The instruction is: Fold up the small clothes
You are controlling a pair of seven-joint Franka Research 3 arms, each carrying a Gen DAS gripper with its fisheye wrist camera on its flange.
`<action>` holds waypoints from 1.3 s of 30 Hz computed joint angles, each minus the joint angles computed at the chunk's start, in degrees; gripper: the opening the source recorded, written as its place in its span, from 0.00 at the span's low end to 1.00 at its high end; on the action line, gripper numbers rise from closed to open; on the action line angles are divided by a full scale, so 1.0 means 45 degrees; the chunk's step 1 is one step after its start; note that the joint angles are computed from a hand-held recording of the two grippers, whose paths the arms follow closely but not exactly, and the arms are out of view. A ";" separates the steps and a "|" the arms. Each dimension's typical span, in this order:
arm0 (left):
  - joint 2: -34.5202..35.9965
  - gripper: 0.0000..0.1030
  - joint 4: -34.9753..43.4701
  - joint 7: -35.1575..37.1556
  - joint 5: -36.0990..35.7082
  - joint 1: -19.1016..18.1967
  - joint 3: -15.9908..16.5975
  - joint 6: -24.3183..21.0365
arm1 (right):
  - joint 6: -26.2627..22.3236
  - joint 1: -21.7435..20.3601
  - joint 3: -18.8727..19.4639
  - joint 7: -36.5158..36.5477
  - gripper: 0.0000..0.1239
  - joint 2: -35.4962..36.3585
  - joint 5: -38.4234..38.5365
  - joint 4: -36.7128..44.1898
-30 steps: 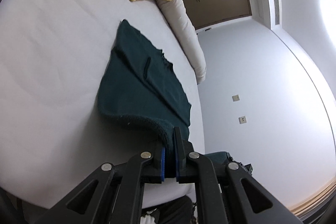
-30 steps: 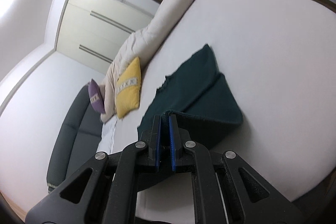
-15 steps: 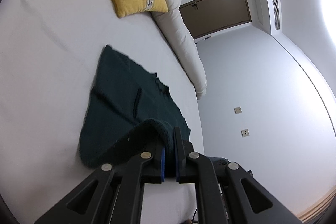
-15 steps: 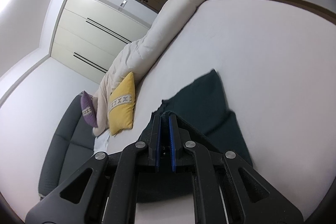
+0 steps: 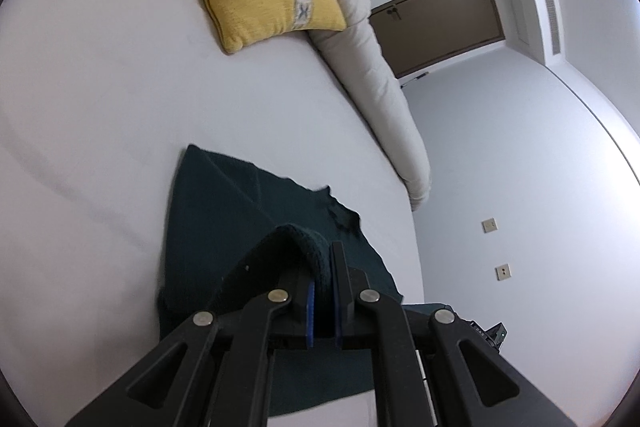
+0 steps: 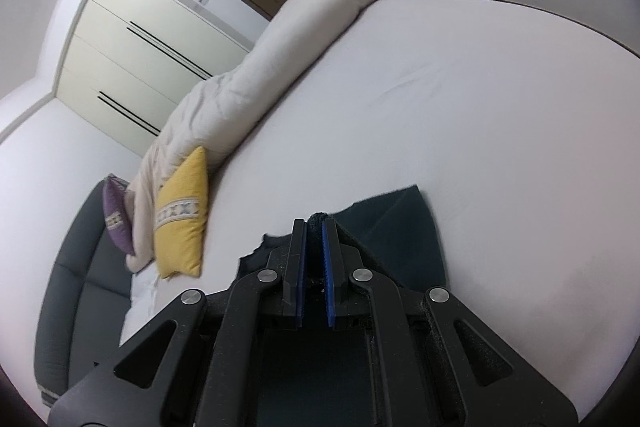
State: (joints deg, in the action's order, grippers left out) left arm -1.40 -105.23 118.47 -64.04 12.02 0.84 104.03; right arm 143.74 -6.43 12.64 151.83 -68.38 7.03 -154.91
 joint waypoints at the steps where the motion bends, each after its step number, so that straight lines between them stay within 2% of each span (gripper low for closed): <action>1: 0.0176 0.07 0.0138 -0.0067 0.0046 -0.0045 -0.0051 0.0106 | 0.0334 -0.0094 -0.0077 -0.0124 0.05 0.0561 -0.0032 0.0056; 11: 0.2628 0.07 0.2321 -0.1100 0.1266 -0.0275 -0.1277 0.1614 | 0.2351 -0.0894 -0.0602 -0.0560 0.05 0.4512 -0.0241 0.0555; 16: 0.3689 0.07 0.3186 -0.1673 0.1925 -0.0295 -0.1876 0.2261 | 0.2905 -0.1189 -0.0703 -0.0553 0.05 0.6017 -0.0467 0.0755; 21: 0.4545 0.12 0.3781 -0.2146 0.2535 -0.0158 -0.2379 0.2325 | 0.3257 -0.1321 -0.0779 -0.0230 0.08 0.7158 -0.0631 0.0857; 22: 0.4540 0.15 0.3732 -0.2166 0.2473 -0.0053 -0.2458 0.2241 | 0.3338 -0.1375 -0.0787 -0.0204 0.10 0.7413 -0.0724 0.0934; 24: 0.4491 0.26 0.3601 -0.2041 0.2004 0.0270 -0.2560 0.1980 | 0.3517 -0.1449 -0.0712 -0.0074 0.28 0.7557 -0.0934 0.0957; 25: 0.4368 0.34 0.3473 -0.1941 0.1855 0.0369 -0.2560 0.1983 | 0.3738 -0.1640 -0.0528 0.0129 0.42 0.7439 -0.1140 0.0844; 26: 0.4087 0.42 0.3193 -0.1720 0.1782 0.0429 -0.2507 0.2232 | 0.3674 -0.1841 -0.0279 0.0367 0.50 0.7205 -0.1360 0.0809; 28: 0.3808 0.47 0.2959 -0.1691 0.1859 0.0380 -0.2378 0.2497 | 0.3111 -0.2510 0.0387 0.0876 0.52 0.7003 -0.2191 0.1080; 33: 0.2508 0.48 0.1648 -0.0601 0.1744 0.0445 -0.1972 0.2346 | 0.2642 -0.1610 0.0005 0.0499 0.52 0.6574 -0.2481 0.1129; 35: 0.1698 0.54 0.0693 0.0036 0.1629 0.0435 -0.1669 0.2302 | 0.2290 -0.1204 0.0064 0.0126 0.52 0.6209 -0.2672 0.1028; 39: 0.0718 0.58 -0.0529 0.0386 0.1713 0.0163 -0.1032 0.2481 | 0.1188 -0.0394 0.0232 -0.0696 0.52 0.5603 -0.2908 0.0842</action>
State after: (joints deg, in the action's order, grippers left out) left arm 1.83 -107.61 120.21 -56.33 12.75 -3.81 115.19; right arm 149.09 -8.20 13.68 148.70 -43.17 -6.06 -151.12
